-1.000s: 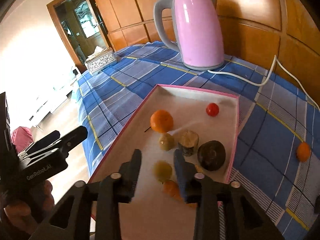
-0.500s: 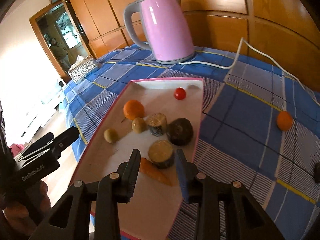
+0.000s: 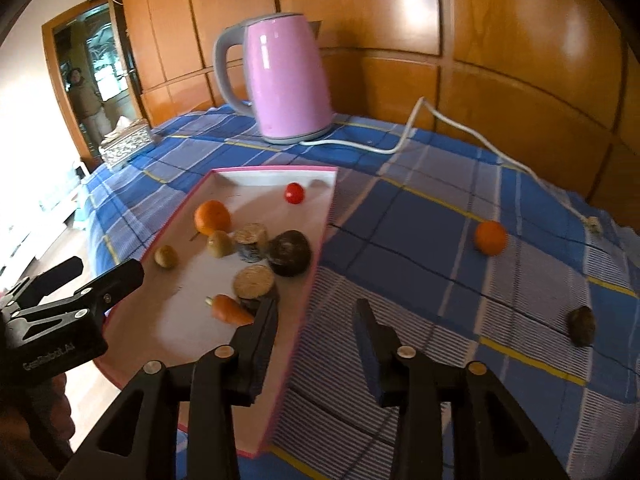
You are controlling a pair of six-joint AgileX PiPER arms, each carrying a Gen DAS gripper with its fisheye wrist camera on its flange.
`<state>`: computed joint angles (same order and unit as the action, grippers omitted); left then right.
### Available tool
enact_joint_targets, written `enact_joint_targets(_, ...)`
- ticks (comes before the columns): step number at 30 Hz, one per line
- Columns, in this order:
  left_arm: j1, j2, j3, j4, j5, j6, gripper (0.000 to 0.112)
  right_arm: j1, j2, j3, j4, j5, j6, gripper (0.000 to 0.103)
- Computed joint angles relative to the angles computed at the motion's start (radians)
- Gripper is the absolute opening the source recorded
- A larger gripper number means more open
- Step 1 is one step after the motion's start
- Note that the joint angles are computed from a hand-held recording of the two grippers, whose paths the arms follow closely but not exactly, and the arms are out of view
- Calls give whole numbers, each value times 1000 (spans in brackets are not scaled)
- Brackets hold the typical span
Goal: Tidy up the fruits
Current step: 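Withdraw the right tool from the tray back over the bedspread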
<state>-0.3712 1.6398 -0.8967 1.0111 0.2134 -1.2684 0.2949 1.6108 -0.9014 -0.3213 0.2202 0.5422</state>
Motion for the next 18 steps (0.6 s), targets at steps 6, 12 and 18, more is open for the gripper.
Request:
enact_joint_targets(6, -46, 2, 2, 7, -2, 5, 103, -18, -34, 58, -158, -9, 165, 51)
enact_joint_targets(12, -77, 13, -3, -27, -6, 54, 103, -45, -63, 112, -304, -12, 320, 52)
enact_joint_targets(18, -96, 18, -7, -91, -22, 127, 103, -70, -89, 160, -429, -7, 446, 52)
